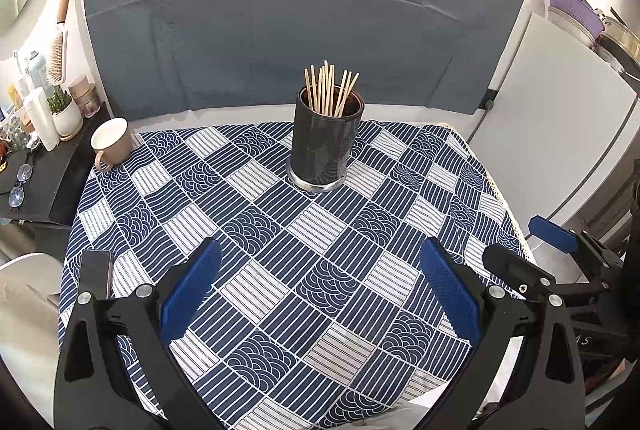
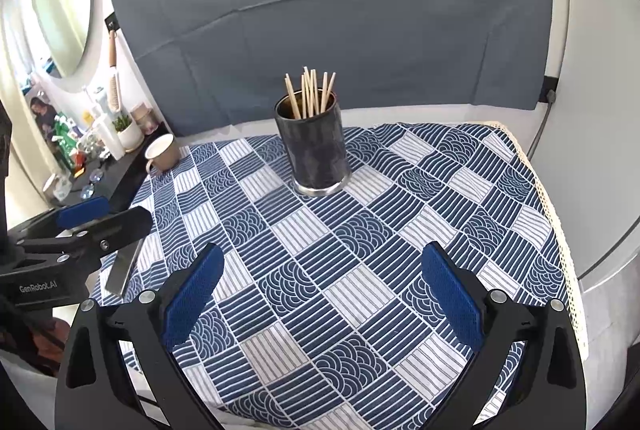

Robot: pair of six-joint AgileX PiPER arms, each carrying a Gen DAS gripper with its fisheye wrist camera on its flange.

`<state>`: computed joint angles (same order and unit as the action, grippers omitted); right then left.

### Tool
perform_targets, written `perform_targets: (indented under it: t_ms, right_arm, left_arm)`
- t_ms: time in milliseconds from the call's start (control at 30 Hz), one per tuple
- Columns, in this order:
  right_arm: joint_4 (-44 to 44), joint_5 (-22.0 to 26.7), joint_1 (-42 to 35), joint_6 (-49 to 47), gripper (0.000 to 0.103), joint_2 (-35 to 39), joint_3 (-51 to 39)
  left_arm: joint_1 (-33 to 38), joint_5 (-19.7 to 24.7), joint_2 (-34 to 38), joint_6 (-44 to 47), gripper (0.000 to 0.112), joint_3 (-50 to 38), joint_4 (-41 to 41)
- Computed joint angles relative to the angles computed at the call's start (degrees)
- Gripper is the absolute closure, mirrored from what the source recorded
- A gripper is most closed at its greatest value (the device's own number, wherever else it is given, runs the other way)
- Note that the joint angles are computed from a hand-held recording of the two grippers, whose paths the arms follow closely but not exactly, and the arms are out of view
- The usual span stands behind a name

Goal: Organize utensils

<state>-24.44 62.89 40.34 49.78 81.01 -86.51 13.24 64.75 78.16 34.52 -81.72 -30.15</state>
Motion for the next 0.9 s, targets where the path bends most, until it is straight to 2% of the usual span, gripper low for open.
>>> perform_targets:
  t_ms: [900]
  right_arm:
    - [2.28,-0.32,-1.34,-1.43,0.008,0.86,-0.34]
  left_arm:
    - [-0.31,1.48,1.64,-0.08,0.015,-0.92,-0.62]
